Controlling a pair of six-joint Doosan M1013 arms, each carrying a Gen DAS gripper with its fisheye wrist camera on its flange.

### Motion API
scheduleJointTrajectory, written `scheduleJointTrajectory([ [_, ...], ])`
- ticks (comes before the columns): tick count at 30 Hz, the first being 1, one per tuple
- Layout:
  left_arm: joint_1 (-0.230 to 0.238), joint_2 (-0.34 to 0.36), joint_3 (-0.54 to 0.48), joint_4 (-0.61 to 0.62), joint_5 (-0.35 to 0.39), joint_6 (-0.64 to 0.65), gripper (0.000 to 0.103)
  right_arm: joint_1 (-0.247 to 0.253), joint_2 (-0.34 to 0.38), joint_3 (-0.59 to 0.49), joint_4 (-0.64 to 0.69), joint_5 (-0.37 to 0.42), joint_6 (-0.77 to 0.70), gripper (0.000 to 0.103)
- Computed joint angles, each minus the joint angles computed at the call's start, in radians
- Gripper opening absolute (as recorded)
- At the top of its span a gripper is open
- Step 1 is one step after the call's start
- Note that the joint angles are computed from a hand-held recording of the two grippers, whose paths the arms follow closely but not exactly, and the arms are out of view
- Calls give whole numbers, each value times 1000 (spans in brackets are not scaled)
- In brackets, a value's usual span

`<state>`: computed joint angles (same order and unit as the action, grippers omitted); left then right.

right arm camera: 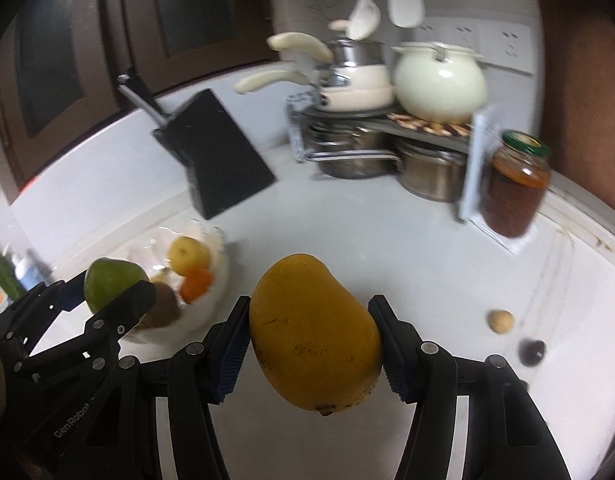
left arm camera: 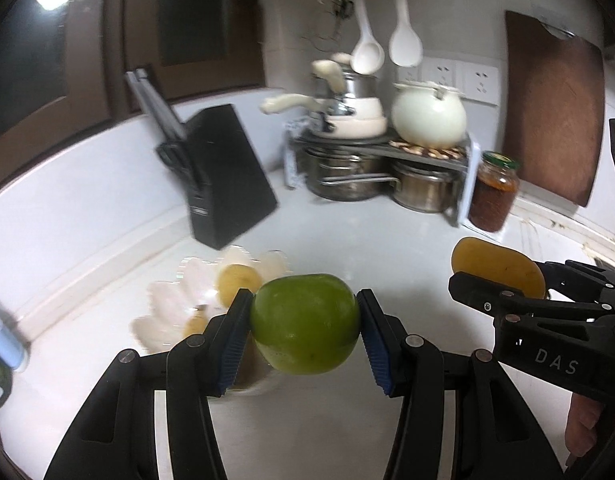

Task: Organize fruits
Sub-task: 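Carry the green apple and mango in both tools over the glass bowl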

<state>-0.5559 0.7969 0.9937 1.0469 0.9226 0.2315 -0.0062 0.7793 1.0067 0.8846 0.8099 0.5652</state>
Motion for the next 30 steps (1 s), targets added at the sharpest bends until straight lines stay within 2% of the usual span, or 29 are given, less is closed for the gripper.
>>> scheduleJointTrajectory([
  [9,15,-67,112,69,47,-110,52,39,-20,18,99,51,-113,60],
  [15,38,-89,154,82,35,-136,52,68,-17,10,114,68,-143,60],
  [19,58,-91,162,73,21,-118,52,88,-1,-13,100,68,-130,60],
  [24,88,-87,167,46,-35,-76,52,110,28,-53,56,74,-82,60],
  [30,123,-66,150,-29,-95,37,52,132,65,-100,-31,65,-11,60],
])
